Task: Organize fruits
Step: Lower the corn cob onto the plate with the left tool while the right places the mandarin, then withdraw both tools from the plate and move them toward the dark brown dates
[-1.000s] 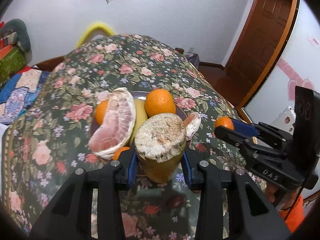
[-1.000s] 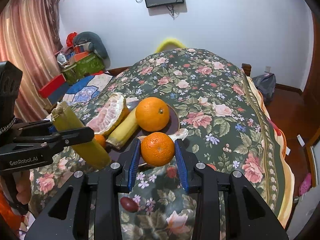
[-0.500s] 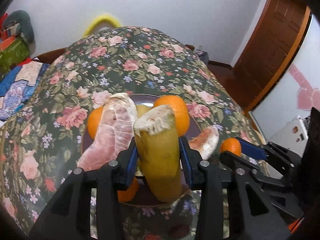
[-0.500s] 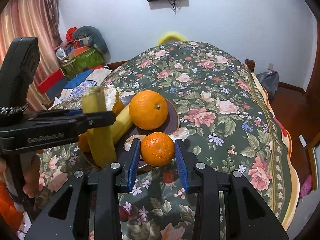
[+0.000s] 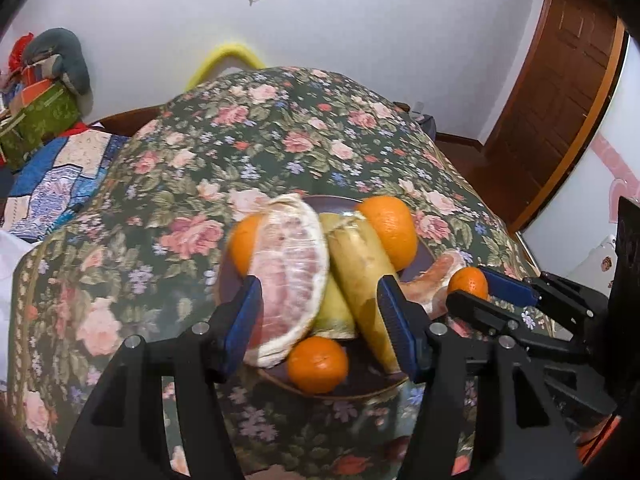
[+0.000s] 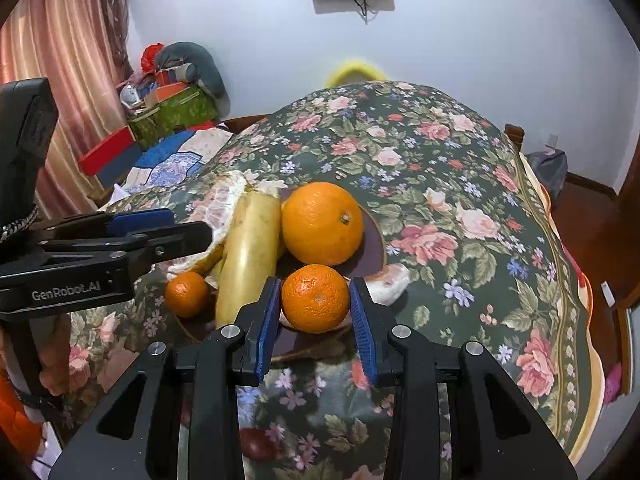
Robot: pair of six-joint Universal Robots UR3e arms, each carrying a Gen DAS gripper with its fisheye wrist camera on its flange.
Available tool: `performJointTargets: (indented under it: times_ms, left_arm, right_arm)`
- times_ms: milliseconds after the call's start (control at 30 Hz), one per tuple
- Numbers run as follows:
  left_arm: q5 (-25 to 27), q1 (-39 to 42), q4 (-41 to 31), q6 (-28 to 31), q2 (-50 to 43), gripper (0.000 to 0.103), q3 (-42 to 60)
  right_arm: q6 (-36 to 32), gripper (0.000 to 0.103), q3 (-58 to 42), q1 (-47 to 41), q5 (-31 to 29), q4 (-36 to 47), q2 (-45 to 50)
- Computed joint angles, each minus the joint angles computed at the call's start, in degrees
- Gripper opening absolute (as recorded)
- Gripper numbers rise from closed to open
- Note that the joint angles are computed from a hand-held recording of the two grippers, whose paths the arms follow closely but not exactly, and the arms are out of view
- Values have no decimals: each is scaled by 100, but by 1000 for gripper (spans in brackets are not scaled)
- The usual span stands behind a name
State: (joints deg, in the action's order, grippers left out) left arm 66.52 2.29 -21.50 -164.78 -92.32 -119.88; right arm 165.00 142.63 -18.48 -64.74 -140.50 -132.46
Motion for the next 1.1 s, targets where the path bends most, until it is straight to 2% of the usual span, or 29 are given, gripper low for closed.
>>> performJointTargets:
  times_ms: [233, 467, 633, 833, 1100]
  left_arm:
    - [-223, 508, -54, 264, 360, 60, -394]
    - [-152, 544, 172, 338, 297, 60, -590]
    - [-161, 531, 122, 388, 455, 60, -731]
    - [-294, 632, -269, 493, 1166, 60, -1004]
    - [-675, 1010, -1361, 803, 2770, 60, -1460]
  right_arm:
    - [490, 32, -299, 824, -721, -1336, 1514]
    - [656, 33, -325, 831, -682, -1482, 1805]
    - [690, 41, -341, 941, -845, -1434, 1635]
    - [647, 41, -307, 701, -649, -668, 727]
    - [366, 41, -448, 296, -341, 1209, -1161]
